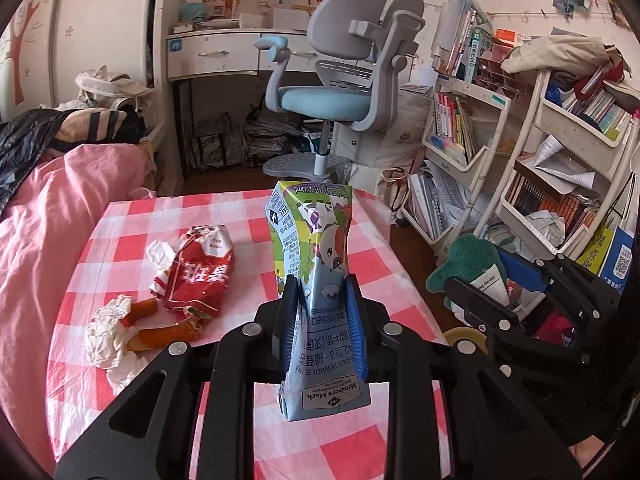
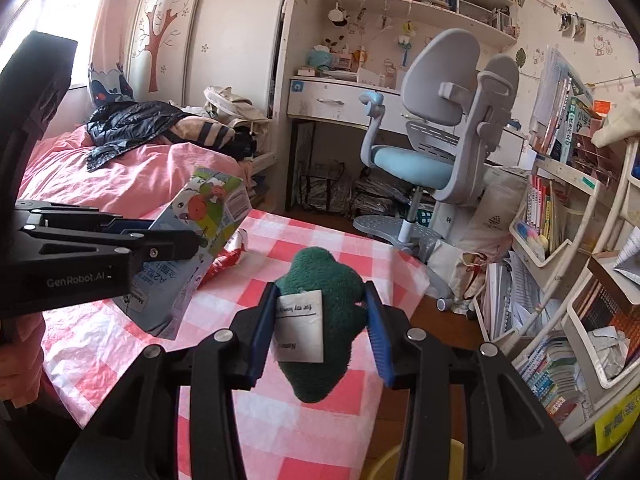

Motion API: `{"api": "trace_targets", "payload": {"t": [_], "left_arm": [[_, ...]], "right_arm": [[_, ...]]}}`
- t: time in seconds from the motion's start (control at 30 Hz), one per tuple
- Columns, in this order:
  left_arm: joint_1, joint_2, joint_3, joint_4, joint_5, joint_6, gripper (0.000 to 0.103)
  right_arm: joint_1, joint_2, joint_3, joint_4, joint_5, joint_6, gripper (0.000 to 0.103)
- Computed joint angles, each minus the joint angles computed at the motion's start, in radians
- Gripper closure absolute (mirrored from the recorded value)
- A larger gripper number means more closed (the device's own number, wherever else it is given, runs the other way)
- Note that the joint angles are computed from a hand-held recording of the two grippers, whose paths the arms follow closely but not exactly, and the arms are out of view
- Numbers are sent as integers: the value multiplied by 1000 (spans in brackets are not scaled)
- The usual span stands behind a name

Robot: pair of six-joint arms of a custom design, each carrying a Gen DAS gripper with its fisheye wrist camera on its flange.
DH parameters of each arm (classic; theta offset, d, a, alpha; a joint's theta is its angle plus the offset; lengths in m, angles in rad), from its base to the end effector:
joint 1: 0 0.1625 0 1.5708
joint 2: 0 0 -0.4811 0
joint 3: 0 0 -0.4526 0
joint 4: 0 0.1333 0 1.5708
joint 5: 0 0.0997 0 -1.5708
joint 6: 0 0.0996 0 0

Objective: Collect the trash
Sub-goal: 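Carry carton and plush to the yellow bin and open both tools, then move both open tools back over the table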

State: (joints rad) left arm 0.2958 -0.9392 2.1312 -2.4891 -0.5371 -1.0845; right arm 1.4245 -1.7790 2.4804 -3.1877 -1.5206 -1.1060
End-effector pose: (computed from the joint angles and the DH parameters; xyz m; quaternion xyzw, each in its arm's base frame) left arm -0.4467 -0.3649 0.0543 0.1490 0.8509 -0.4074 0.2962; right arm 0.0806 -0.4020 0.3596 0.4238 -0.7904 0.3712 0.2407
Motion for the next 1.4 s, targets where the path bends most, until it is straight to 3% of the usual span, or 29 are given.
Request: {"api": "trace_targets", "payload": {"t": [0.4, 0.53, 0.7, 0.73, 0.83, 0.9, 1.03, 1.13, 1.4], "left_arm": [[45, 234, -171, -240, -110, 215, 80], [66, 321, -242, -306, -168, 265, 80], [104, 436, -341, -363, -299, 323, 80], [114, 456, -359, -370, -339, 330, 78], [124, 495, -397, -339, -399, 306, 53], [112, 504, -404, -331, -382, 317, 47], [84, 474, -379, -300, -306, 308, 33], [68, 432, -348, -251, -234, 265, 28], [25, 286, -223, -55, -50, 58, 18]], "right_arm": [[-121, -36, -86, 136, -159, 31, 58], [-165, -52, -115, 185, -196, 40, 58], [-223, -47, -145, 212, -257, 38, 46], [-236, -47, -151, 201, -258, 48, 45], [-279, -70, -182, 230, -198, 161, 40], [-311, -91, -197, 261, -129, 236, 38], [-325, -110, -193, 257, -41, 268, 34], [-315, -120, -171, 241, 17, 236, 29], [-219, -103, -104, 163, 69, 108, 23]]}}
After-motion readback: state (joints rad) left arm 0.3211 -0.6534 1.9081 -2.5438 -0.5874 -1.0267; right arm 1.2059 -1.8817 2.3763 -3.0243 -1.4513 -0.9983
